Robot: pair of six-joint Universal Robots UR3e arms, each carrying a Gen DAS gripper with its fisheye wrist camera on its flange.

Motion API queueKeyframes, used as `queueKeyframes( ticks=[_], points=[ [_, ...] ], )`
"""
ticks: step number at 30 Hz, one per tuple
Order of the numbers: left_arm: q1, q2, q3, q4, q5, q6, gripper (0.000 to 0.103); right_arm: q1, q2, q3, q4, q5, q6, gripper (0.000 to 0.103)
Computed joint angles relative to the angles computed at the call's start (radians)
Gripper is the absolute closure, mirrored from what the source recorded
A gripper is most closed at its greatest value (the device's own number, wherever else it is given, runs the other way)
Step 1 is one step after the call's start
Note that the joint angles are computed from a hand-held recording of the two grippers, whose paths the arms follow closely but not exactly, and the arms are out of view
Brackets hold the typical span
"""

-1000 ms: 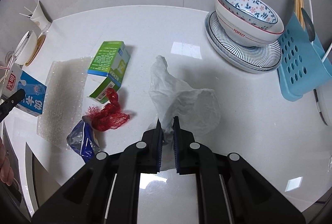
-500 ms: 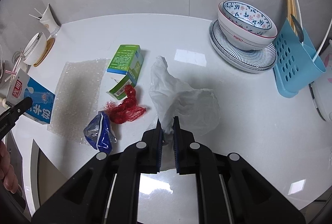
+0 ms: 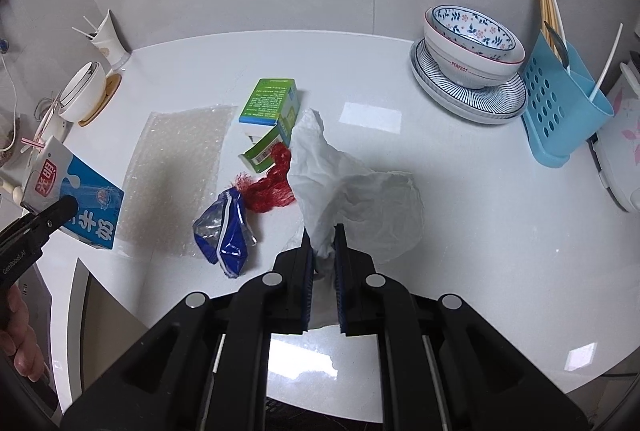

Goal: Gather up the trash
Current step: 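Carry the milk carton and white tissue down over the trash bin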

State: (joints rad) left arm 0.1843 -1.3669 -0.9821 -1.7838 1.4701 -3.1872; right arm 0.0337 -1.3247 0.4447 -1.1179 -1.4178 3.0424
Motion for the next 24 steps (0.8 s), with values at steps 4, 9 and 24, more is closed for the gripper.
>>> queueKeyframes(
  ticks=[4, 9, 24],
  points=[
    [0.010, 0.039, -0.017, -0.023, -0.013, 0.021, 0.062, 0.006, -0.057, 0.064, -0.020, -0.003, 0.009, 0.095],
    [0.045, 0.106, -0.048, -0.062, -0.053, 0.059, 0.062, 0.013, -0.118, 0.116, -0.027, -0.006, 0.028, 0.095],
    [0.211, 0.326, -0.129, -0.244, -0.162, 0.236, 0.063, 0.123, -0.289, 0.309, -0.104, -0.035, 0.117, 0.095]
  ],
)
